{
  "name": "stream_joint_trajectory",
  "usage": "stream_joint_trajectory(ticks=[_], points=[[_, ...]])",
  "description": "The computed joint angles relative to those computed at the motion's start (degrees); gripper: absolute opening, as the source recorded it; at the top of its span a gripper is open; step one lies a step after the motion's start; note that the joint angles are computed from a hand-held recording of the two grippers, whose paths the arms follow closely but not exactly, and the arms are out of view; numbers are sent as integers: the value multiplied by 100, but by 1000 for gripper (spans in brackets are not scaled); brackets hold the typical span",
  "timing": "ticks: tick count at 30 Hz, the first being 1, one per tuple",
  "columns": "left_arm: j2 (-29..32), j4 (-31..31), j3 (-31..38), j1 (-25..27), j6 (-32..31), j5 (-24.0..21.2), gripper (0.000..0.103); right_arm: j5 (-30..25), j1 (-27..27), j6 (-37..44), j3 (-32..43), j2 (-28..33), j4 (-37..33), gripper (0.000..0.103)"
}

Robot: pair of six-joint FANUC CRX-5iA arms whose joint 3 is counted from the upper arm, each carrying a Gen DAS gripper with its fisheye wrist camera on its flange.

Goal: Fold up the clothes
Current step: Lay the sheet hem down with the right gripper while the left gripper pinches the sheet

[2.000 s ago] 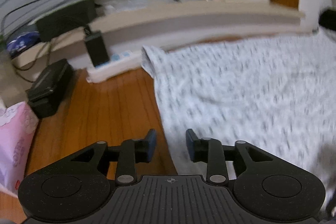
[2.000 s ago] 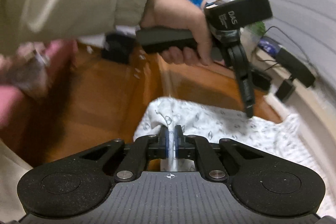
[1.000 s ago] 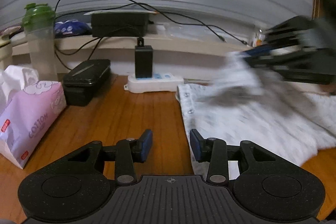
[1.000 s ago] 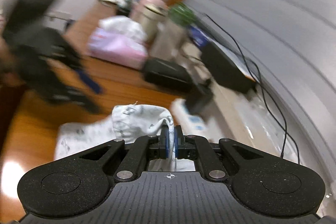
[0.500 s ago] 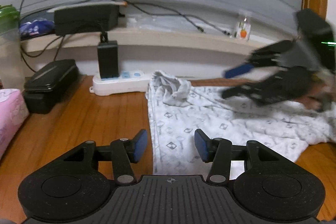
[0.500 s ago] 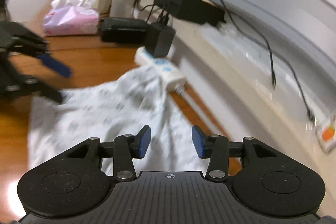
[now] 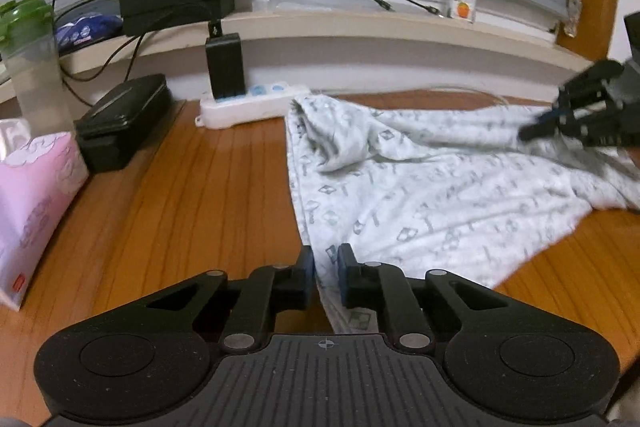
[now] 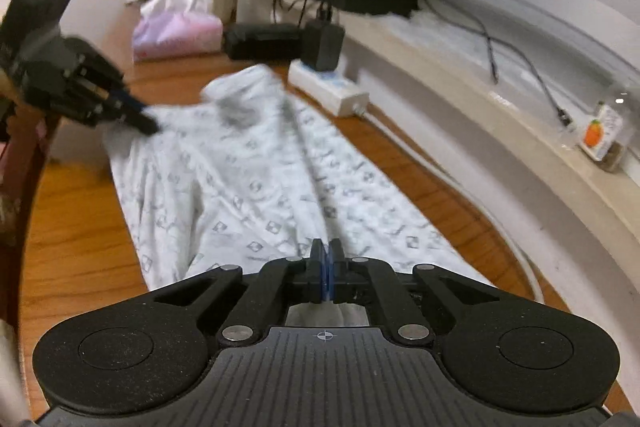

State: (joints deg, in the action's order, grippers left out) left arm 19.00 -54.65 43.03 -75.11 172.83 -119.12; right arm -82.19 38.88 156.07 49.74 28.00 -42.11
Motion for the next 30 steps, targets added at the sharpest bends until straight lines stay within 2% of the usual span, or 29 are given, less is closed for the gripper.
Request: stream_joint_trajectory(ticks=[2, 4, 6, 10, 14, 16, 17, 18, 20, 21, 22, 23, 25, 28, 29, 30], points=[[153, -174, 287, -2, -308, -260, 22, 85, 19, -63, -28, -22, 107, 4], [293, -505, 557, -27, -688, -445, 36, 302, 67, 19, -193, -101, 247, 6], [458, -750, 853, 34, -1279, -522, 39, 425, 49, 44, -306, -163, 291, 16], [698, -763, 1173, 319, -2275, -340, 52, 433, -79, 18, -401, -231, 268, 24], [741, -453, 1078, 761, -2790, -242, 52, 286, -257, 94, -562, -351, 219, 34], [746, -436, 1010, 876, -2987, -322, 46, 231, -340, 204, -664, -425, 188, 38], [700, -414, 925, 911, -3028, -306, 30, 211, -380, 267, -715, -461, 173, 38], [556, -214, 743, 971, -2880, -120, 9, 190, -420, 330, -764, -497, 158, 38], [259, 65, 390, 1056, -2558, 255, 8, 104, -488, 398, -768, -510, 139, 37], [245, 19, 399, 1056, -2600, 231, 7, 41, -518, 404, -729, -490, 130, 30], [263, -40, 452, 1056, -2697, 166, 6, -44, -546, 377, -649, -446, 113, 13], [290, -166, 517, 1034, -2796, 79, 6, -117, -577, 350, -570, -405, 84, 4], [347, -604, 662, 916, -2946, -105, 6, -174, -657, 294, -430, -347, -39, 4], [312, -1300, 756, 758, -2596, -255, 6, 25, -742, 145, -250, -290, -258, 4], [292, -1311, 766, 813, -2434, -243, 7, 243, -731, 106, -268, -309, -275, 4], [327, -1167, 815, 942, -2434, -230, 13, 585, -691, 54, -386, -370, -247, 4]])
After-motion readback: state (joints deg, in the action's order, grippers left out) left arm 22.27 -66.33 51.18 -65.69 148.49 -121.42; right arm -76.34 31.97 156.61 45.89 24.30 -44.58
